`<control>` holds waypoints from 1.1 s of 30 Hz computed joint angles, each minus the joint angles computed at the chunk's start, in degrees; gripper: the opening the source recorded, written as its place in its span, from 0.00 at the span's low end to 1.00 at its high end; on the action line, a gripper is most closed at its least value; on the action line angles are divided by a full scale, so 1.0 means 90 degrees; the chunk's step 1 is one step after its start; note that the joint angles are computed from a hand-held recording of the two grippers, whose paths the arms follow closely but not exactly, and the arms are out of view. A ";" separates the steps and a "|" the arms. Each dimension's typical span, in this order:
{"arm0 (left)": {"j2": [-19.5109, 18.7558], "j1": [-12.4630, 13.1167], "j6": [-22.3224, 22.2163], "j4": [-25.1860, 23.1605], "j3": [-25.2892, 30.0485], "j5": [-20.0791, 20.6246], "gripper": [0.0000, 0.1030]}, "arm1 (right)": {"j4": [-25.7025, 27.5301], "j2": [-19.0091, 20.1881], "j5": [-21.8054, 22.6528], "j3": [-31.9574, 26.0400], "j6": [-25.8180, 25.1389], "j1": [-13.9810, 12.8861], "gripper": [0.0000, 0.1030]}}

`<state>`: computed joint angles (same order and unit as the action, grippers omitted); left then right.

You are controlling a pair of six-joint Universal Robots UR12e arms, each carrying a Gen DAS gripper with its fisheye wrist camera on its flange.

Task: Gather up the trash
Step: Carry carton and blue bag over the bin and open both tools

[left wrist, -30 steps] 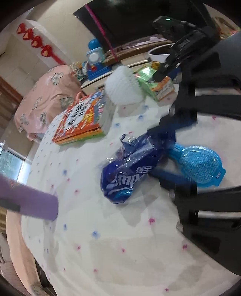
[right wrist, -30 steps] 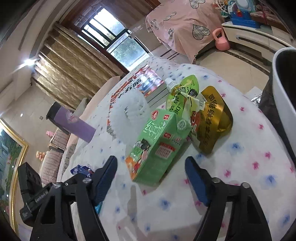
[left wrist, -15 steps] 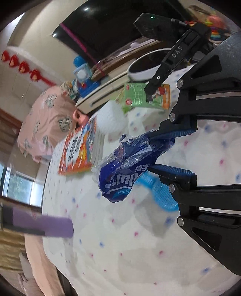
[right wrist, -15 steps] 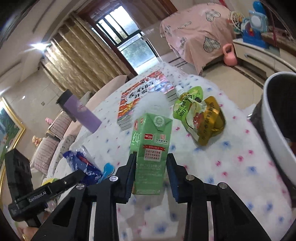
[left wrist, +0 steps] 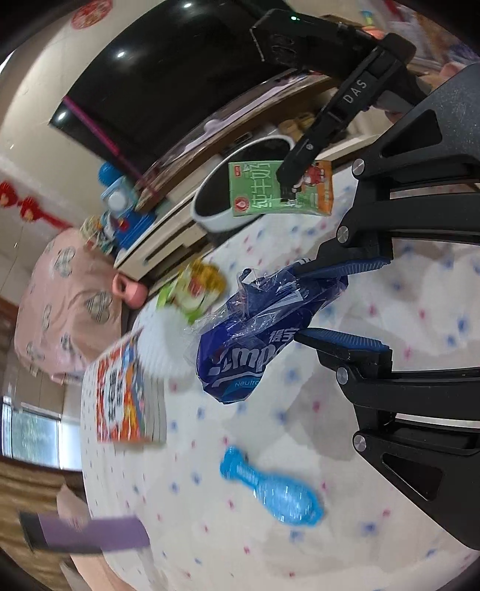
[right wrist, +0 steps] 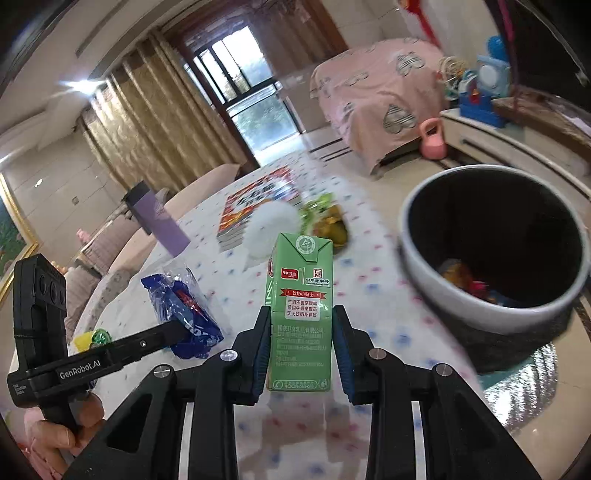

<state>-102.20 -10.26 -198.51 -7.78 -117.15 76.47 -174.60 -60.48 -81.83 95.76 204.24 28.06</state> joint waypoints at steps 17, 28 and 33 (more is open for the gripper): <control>-0.0294 -0.0527 0.0636 -0.0452 0.0556 -0.0090 0.25 | -0.0584 -0.0404 -0.0390 0.0660 0.0422 -0.0303 0.31; -0.0568 -0.0763 0.1004 -0.0739 0.1052 -0.0137 0.25 | -0.0749 -0.0547 -0.0595 0.0886 0.0512 -0.0500 0.31; -0.0697 -0.0844 0.1153 -0.0834 0.1283 -0.0115 0.25 | -0.0775 -0.0592 -0.0691 0.0926 0.0522 -0.0571 0.31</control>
